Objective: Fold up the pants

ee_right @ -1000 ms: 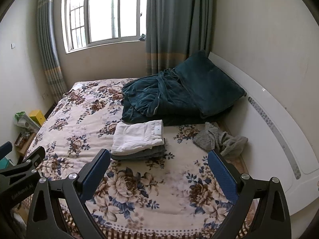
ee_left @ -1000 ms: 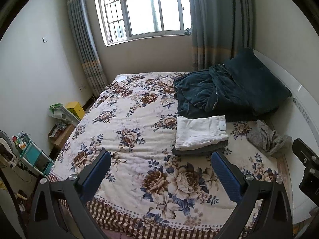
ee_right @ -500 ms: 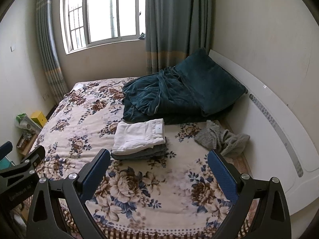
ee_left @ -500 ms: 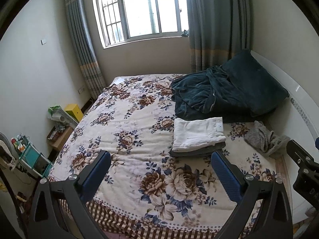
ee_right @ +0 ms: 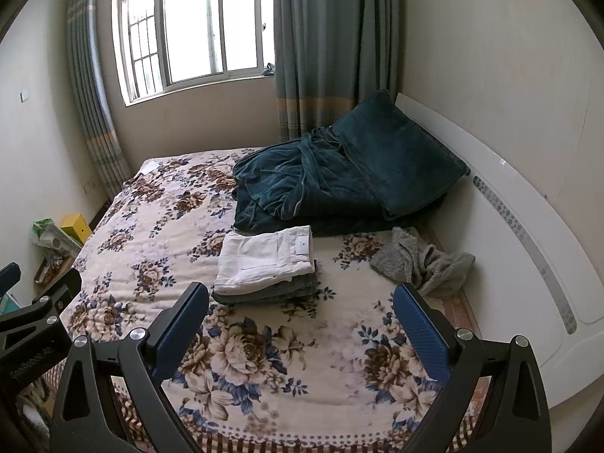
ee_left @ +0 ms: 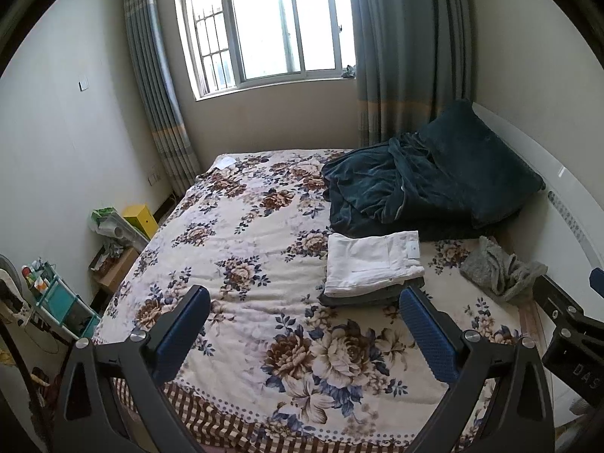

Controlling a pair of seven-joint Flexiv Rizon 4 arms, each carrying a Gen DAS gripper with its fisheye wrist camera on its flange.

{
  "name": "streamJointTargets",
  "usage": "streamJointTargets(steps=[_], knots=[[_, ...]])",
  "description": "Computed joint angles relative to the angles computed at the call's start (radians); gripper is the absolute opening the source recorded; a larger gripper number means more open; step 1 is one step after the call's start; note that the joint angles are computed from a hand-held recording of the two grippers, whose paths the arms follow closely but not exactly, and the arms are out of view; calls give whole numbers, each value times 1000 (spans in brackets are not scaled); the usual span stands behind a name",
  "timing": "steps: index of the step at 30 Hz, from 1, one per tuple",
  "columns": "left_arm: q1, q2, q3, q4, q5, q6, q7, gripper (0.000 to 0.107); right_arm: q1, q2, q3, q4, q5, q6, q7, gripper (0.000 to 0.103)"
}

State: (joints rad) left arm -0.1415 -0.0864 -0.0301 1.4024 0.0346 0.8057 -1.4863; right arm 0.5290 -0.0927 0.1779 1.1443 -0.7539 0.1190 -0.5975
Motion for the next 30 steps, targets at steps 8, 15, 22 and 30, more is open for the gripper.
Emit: streamJointTargets(steps=[8,15,22,30], knots=[[0,1,0,0,1,0,1,103,-2,6,3,12,-2,6,8,100],[-1,3,0,4,5,3,-3,103,-2,5,3,11,-3,3,5,100],[-2,-2,-3,-7,3,2,-3,103,0,4,3,8,-9,-1,9,100],[-12,-13,-9,-37,5,-11,-8,103,-2,7,4,10,-8,-2,11,100]])
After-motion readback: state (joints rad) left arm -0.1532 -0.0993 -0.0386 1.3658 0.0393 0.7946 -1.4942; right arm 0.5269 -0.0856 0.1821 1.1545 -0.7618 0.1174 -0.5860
